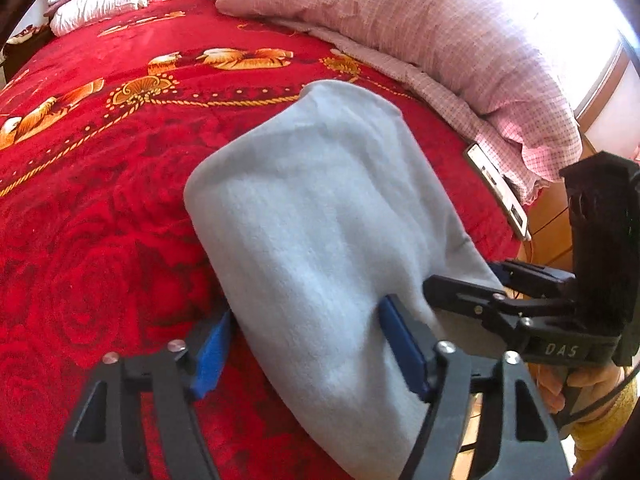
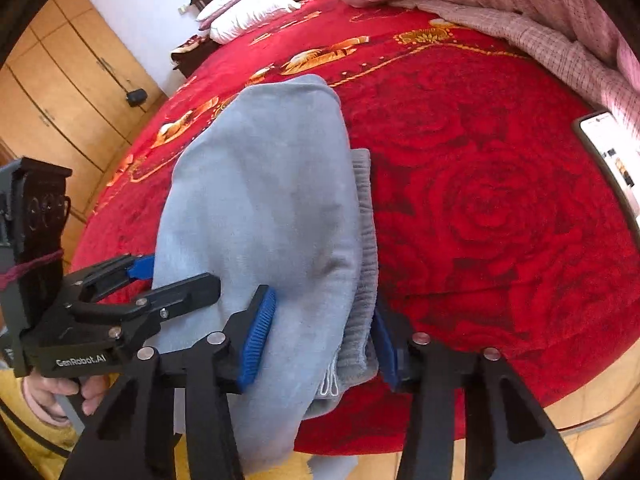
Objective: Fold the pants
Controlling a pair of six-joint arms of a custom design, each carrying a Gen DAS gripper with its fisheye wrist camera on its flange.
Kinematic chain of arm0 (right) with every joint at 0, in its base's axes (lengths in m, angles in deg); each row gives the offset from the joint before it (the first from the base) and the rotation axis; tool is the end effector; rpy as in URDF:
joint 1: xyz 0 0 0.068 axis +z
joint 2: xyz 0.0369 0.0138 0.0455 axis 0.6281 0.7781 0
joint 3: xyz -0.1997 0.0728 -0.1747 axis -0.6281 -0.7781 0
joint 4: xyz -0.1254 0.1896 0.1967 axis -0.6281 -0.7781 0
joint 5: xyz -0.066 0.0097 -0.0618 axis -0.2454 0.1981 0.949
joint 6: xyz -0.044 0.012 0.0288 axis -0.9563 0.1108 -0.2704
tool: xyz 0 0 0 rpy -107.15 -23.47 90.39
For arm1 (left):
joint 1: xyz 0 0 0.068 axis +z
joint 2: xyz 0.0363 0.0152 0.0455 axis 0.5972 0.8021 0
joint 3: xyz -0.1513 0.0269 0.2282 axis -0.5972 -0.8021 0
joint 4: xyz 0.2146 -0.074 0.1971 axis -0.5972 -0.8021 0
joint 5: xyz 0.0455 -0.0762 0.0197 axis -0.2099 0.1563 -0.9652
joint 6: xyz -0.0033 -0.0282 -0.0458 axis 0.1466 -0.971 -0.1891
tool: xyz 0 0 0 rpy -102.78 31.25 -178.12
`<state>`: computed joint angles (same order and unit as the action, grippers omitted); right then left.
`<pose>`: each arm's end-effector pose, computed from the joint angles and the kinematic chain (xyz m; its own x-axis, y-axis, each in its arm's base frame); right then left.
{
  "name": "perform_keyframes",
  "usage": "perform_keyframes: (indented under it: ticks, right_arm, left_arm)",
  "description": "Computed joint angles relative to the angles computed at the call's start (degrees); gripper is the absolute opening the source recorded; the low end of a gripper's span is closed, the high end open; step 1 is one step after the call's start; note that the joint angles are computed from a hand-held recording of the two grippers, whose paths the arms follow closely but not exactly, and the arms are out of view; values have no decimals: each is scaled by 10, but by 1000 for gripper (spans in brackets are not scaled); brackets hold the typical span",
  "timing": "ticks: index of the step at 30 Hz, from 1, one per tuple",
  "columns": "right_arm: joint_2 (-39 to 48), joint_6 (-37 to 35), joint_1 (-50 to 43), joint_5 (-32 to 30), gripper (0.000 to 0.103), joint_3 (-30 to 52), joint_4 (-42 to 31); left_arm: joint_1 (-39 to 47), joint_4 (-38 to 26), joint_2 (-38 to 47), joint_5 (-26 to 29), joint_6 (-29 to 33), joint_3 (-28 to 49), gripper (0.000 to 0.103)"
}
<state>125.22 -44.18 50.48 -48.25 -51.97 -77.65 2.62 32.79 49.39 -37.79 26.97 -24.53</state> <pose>0.2713 0.0663 0.1027 -0.8710 0.0190 -0.4909 -0.1798 0.9176 0.3545 0.3408 -0.2348 0.1221 -0.8575 0.1586 -0.4895 0.3244 0.9050 -0.2751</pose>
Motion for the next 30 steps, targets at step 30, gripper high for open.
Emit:
perform_keyframes:
  ticks: [30]
  right_arm:
    - [-166, 254, 248, 125, 29, -37, 77]
  left_arm:
    - [131, -34, -336, 68, 22, -198, 30]
